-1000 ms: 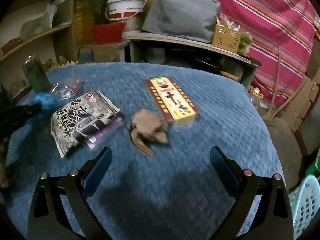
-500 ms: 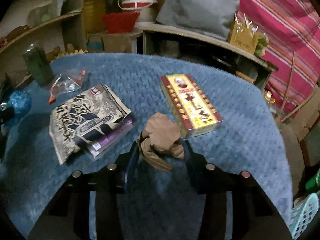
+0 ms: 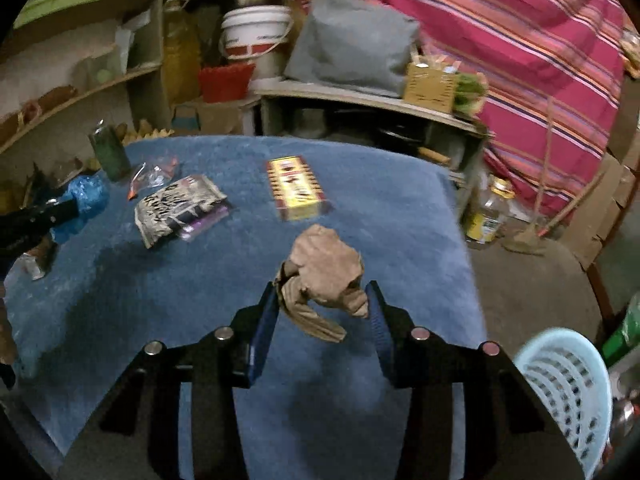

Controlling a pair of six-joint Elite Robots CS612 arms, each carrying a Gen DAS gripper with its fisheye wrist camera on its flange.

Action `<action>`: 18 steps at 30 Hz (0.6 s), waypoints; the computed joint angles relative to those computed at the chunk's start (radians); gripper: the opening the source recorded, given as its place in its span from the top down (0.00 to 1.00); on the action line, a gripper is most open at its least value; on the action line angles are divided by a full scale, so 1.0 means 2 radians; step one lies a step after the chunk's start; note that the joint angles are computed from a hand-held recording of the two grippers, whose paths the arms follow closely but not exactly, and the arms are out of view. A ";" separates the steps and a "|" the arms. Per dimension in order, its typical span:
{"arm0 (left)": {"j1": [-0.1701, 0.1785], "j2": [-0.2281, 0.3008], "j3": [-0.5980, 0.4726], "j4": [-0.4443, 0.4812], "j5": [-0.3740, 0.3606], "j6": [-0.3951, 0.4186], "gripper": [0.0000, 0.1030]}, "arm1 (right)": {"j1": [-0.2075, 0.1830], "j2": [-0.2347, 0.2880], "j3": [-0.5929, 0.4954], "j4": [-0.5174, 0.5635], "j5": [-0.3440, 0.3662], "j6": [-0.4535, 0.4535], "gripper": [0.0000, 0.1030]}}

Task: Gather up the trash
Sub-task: 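Carry both items over the basket and open both tools to drop them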

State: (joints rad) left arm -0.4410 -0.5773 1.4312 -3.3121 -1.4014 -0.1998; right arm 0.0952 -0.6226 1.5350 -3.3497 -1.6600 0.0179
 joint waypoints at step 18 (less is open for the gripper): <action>-0.107 -0.004 -0.005 -0.011 -0.086 0.057 0.89 | -0.098 -0.073 0.180 -0.123 -0.030 0.067 0.57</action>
